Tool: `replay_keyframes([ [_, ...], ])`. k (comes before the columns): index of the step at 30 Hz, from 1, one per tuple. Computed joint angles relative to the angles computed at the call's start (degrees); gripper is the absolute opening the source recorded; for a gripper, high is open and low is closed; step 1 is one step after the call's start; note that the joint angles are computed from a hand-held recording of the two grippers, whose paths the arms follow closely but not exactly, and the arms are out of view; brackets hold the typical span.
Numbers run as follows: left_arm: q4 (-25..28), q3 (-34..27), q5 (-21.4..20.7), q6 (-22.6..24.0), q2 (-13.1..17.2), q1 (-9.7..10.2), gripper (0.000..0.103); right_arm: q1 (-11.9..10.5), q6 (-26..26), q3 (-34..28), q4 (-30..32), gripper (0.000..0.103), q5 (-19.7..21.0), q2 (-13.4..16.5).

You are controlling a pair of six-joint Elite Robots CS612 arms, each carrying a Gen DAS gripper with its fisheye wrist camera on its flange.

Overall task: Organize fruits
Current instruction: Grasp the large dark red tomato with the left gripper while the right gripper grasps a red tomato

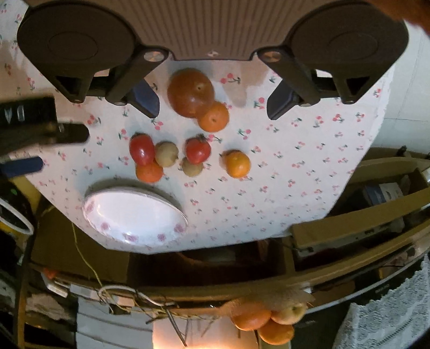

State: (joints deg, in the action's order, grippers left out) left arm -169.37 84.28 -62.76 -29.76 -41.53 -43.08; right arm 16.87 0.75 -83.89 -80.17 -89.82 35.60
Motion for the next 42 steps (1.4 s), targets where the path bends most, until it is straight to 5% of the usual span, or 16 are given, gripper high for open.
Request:
replay_keyframes([
  [11, 2.96, -2.31, -3.38, 1.16, 1.71, 0.53, 0.060, -1.13, -1.45, 3.87, -1.51, 0.072, 7.39, -0.96],
  [18, 2.02, -2.81, -3.17, 1.93, 2.30, 0.62, 0.057, -1.18, -2.10, 7.24, -3.91, 0.068, 10.65, -1.84],
  [26, 1.05, -2.61, -3.88, 1.65, 2.40, 0.86, 0.057, -1.45, -2.43, 10.42, -2.66, 0.046, 14.46, -2.98],
  [29, 0.98, -2.60, -4.37, 2.30, 2.32, 0.89, 0.050, -1.36, -4.14, 10.26, -2.00, 0.025, 15.31, -3.06],
  [42, 3.41, -1.43, -6.34, 1.20, 0.78, 0.36, 0.045, -2.70, -3.05, 5.72, 1.69, 0.026, 15.63, -1.75],
])
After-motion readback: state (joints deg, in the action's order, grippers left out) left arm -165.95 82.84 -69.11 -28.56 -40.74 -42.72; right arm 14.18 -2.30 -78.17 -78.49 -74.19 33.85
